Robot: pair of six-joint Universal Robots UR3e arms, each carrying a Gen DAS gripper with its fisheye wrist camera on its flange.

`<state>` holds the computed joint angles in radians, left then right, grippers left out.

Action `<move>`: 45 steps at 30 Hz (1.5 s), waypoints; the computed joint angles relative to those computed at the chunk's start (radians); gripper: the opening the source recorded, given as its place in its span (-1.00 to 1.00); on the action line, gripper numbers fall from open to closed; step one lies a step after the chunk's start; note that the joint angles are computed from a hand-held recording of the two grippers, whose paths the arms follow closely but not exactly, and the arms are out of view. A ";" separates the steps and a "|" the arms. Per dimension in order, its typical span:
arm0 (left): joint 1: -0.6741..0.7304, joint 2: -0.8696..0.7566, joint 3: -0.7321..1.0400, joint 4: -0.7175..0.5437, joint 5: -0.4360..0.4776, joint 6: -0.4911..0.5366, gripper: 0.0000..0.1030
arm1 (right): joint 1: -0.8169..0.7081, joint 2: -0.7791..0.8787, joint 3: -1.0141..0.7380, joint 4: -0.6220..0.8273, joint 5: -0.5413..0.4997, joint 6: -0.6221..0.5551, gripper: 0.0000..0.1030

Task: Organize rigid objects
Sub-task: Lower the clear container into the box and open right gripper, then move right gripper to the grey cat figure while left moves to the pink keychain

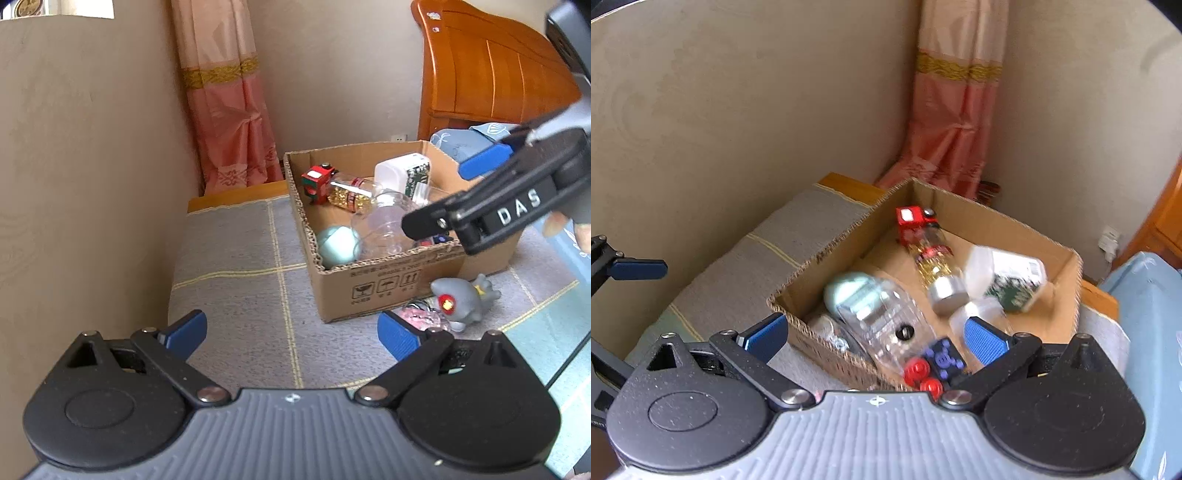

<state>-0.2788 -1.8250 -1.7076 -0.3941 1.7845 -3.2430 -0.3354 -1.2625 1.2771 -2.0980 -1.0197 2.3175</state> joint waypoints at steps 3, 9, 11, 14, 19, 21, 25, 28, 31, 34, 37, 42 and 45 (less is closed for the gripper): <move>-0.015 0.011 -0.012 -0.001 0.006 -0.012 0.91 | -0.044 -0.075 0.119 -0.051 0.022 -0.001 1.00; -0.032 0.042 -0.054 0.013 0.005 -0.025 0.91 | -0.150 -0.239 0.355 -0.140 0.077 0.034 1.00; -0.035 0.051 -0.071 0.025 0.007 -0.030 0.91 | -0.177 -0.269 0.414 -0.160 0.078 0.059 1.00; -0.026 0.066 -0.098 0.039 -0.009 -0.036 0.91 | -0.195 -0.271 0.473 -0.207 0.063 0.121 1.00; -0.010 0.080 -0.134 0.056 -0.023 -0.040 0.91 | -0.163 -0.186 0.485 -0.271 0.031 0.229 1.00; -0.004 0.084 -0.148 0.060 -0.032 -0.045 0.91 | -0.143 -0.146 0.484 -0.313 0.017 0.273 1.00; 0.002 0.083 -0.161 0.058 -0.034 -0.050 0.91 | -0.124 -0.085 0.472 -0.335 -0.005 0.315 1.00; 0.004 0.077 -0.161 0.053 -0.038 -0.052 0.91 | -0.125 -0.065 0.482 -0.358 -0.038 0.319 1.00; 0.002 0.065 -0.154 0.050 -0.040 -0.050 0.91 | -0.170 -0.066 0.511 -0.370 -0.002 0.292 1.00; -0.005 0.047 -0.134 0.039 -0.043 -0.045 0.91 | -0.230 -0.077 0.524 -0.316 0.061 0.239 1.00; -0.017 0.027 -0.109 0.030 -0.043 -0.039 0.91 | -0.280 -0.108 0.550 -0.281 0.100 0.195 1.00; -0.037 0.005 -0.072 0.016 -0.038 -0.033 0.91 | -0.325 -0.178 0.606 -0.224 0.114 0.065 1.00; -0.044 -0.003 -0.061 0.016 -0.034 -0.029 0.91 | -0.354 -0.220 0.666 -0.222 0.114 -0.035 1.00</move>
